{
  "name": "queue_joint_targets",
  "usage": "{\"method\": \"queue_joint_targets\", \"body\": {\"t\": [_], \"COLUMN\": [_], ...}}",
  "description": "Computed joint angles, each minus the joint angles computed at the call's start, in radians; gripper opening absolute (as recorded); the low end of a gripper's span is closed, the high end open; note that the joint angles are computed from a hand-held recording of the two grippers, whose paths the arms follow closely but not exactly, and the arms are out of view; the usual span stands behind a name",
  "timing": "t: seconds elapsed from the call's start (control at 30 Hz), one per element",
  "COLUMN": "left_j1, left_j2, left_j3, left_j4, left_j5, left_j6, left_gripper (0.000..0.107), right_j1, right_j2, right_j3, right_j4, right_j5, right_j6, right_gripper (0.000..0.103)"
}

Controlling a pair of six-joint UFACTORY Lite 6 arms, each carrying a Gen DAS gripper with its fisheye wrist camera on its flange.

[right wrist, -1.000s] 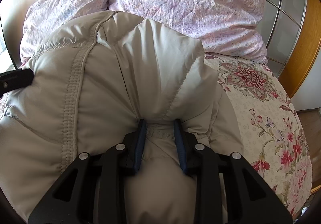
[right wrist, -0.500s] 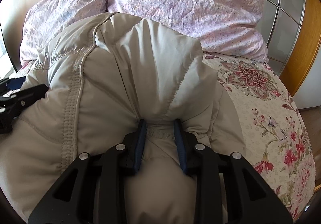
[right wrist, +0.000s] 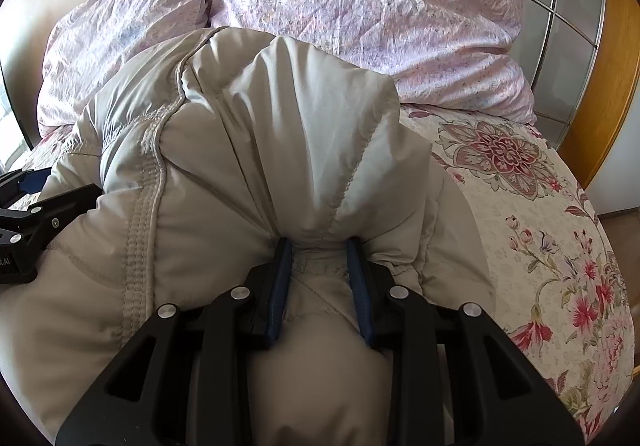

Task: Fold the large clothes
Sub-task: 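Hold the rolled jacket with both grippers, squeezing it together on the bed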

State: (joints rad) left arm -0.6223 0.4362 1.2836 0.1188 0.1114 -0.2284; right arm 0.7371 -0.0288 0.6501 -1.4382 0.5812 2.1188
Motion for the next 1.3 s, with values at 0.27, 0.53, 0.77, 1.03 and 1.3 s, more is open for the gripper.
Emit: {"method": "queue_joint_targets", "body": {"t": [0.27, 0.53, 0.77, 1.03, 1.3], "left_j1": [0.013, 0.015, 0.024, 0.029, 0.036], "left_j2": [0.026, 0.034, 0.041, 0.037, 0.026], "left_j3": [0.012, 0.008, 0.005, -0.008, -0.008], "left_j4": [-0.256, -0.391, -0.677, -1.008, -0.888], "left_j5": [-0.013, -0.030, -0.039, -0.047, -0.034], "left_j6": [0.250, 0.384, 0.671, 1.000, 0.862], "left_gripper": [0.100, 0.101, 0.101, 0.101, 0.101], "right_j1": [-0.002, -0.003, 0.001, 0.009, 0.012], "right_j2": [0.018, 0.023, 0.032, 0.036, 0.031], "right_j3": [0.002, 0.001, 0.003, -0.003, 0.001], "right_j4": [-0.036, -0.054, -0.072, -0.095, -0.070], "right_j5": [0.008, 0.010, 0.023, 0.036, 0.044], "right_j6": [0.042, 0.061, 0.090, 0.126, 0.115], "right_gripper": [0.031, 0.031, 0.031, 0.031, 0.031]}}
